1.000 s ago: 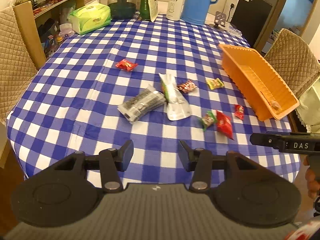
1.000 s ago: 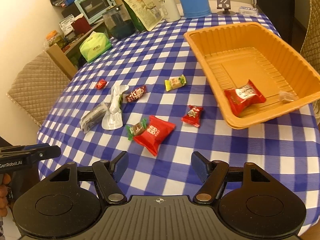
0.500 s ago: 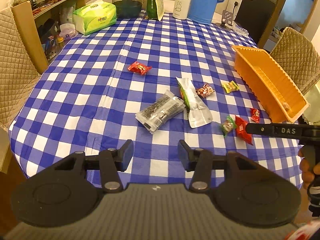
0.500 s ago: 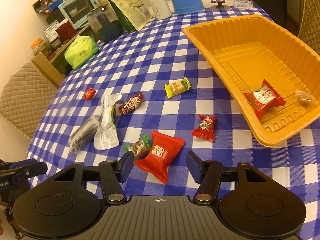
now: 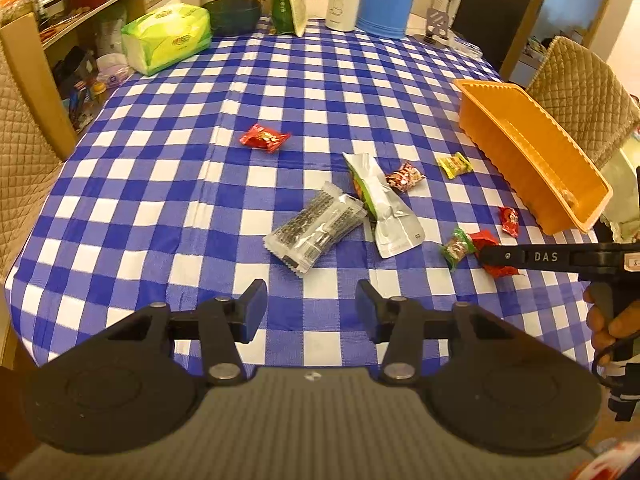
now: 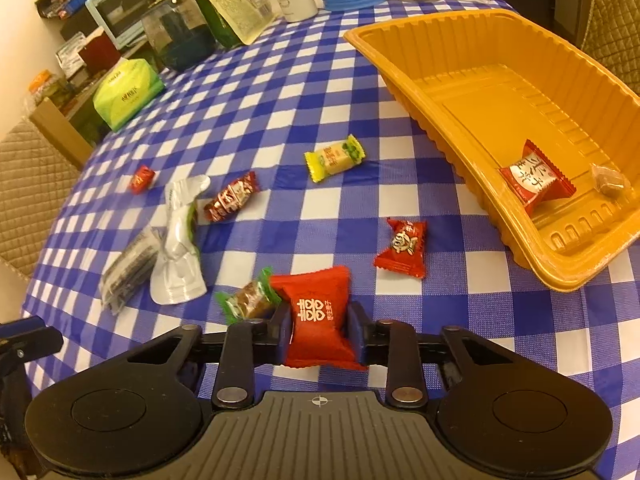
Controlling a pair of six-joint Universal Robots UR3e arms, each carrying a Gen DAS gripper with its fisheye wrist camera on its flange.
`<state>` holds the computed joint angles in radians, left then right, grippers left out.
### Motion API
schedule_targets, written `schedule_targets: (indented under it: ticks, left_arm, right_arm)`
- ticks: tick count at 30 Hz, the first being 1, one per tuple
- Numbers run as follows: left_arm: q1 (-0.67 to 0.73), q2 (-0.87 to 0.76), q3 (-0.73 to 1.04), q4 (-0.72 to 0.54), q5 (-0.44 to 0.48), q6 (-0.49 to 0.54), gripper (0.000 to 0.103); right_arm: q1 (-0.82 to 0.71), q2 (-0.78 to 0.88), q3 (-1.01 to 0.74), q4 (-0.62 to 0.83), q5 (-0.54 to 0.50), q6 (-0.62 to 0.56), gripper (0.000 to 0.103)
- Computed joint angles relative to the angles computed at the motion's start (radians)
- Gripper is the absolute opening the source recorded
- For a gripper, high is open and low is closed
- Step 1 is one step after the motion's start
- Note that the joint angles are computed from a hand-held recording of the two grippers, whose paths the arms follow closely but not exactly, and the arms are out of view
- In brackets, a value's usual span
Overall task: Organize snacks
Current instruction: 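Grasp the green-wrapped sweet with the left gripper while the right gripper holds the red packet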
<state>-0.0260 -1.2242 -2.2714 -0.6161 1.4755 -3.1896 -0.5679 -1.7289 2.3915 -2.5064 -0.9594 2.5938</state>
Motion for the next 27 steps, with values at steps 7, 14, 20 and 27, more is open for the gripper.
schedule_targets:
  ticks: [7, 14, 20, 27]
  left_arm:
    - [-0.014, -0.073, 0.028, 0.045, -0.029, 0.045, 0.044]
    - [-0.088, -0.200, 0.086, 0.112, -0.048, 0.090, 0.043]
    - [-0.163, -0.345, 0.162, 0.177, -0.084, 0.133, 0.038]
    - [-0.246, -0.498, 0.258, 0.249, -0.069, 0.207, 0.036]
  right_arm:
    - [-0.034, -0.053, 0.018, 0.045, 0.013, -0.042, 0.026]
    - [-0.127, -0.166, 0.004, 0.230, 0.056, -0.123, 0.026]
    - [-0.220, -0.296, 0.008, 0.409, 0.096, -0.206, 0.026]
    - [-0.372, -0.463, -0.002, 0.675, 0.123, -0.345, 0.026]
